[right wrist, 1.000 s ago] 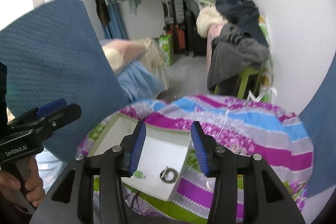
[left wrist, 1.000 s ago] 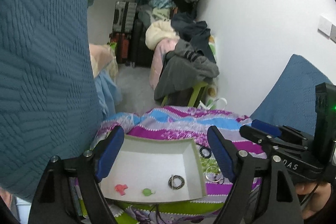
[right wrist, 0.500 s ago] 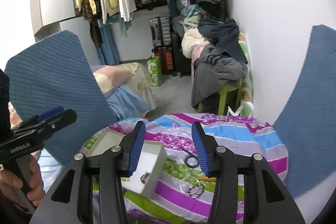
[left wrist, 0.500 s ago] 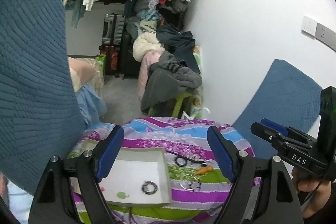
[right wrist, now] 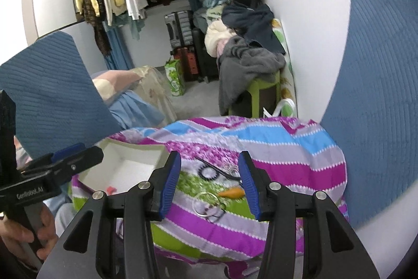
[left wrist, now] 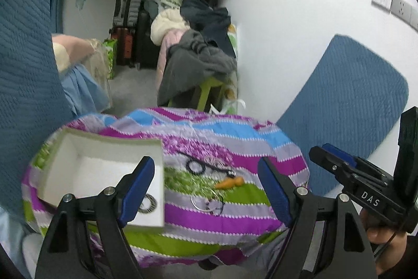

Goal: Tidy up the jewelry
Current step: 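Move both tools back over the jewelry on the striped cloth, then grasp the silver hoop earring with left tool while right tool grasps orange gourd pendant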

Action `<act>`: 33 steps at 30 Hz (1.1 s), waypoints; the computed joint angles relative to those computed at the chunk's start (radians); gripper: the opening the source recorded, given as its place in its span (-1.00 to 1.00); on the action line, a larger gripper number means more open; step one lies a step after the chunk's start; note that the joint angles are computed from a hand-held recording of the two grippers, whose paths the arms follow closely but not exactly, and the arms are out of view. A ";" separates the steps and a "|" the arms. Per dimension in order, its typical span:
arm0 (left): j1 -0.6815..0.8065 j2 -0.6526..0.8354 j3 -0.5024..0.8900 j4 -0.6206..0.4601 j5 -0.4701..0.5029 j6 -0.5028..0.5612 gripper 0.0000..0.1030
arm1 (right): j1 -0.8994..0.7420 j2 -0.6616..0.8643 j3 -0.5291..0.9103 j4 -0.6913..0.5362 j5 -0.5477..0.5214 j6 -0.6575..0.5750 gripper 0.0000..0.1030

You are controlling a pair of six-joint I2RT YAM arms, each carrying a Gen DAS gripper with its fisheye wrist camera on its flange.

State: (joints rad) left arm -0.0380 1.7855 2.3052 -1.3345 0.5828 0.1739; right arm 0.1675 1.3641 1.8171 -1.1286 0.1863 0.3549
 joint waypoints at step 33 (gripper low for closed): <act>-0.273 -0.052 -0.767 0.533 -0.281 -0.138 0.57 | -0.323 0.090 -0.569 0.423 -0.309 -0.183 -0.16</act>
State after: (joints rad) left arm -0.3106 1.7335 1.5379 -0.8014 0.3020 0.0356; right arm -0.1556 1.4544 1.2477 -0.7052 -0.1228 0.1717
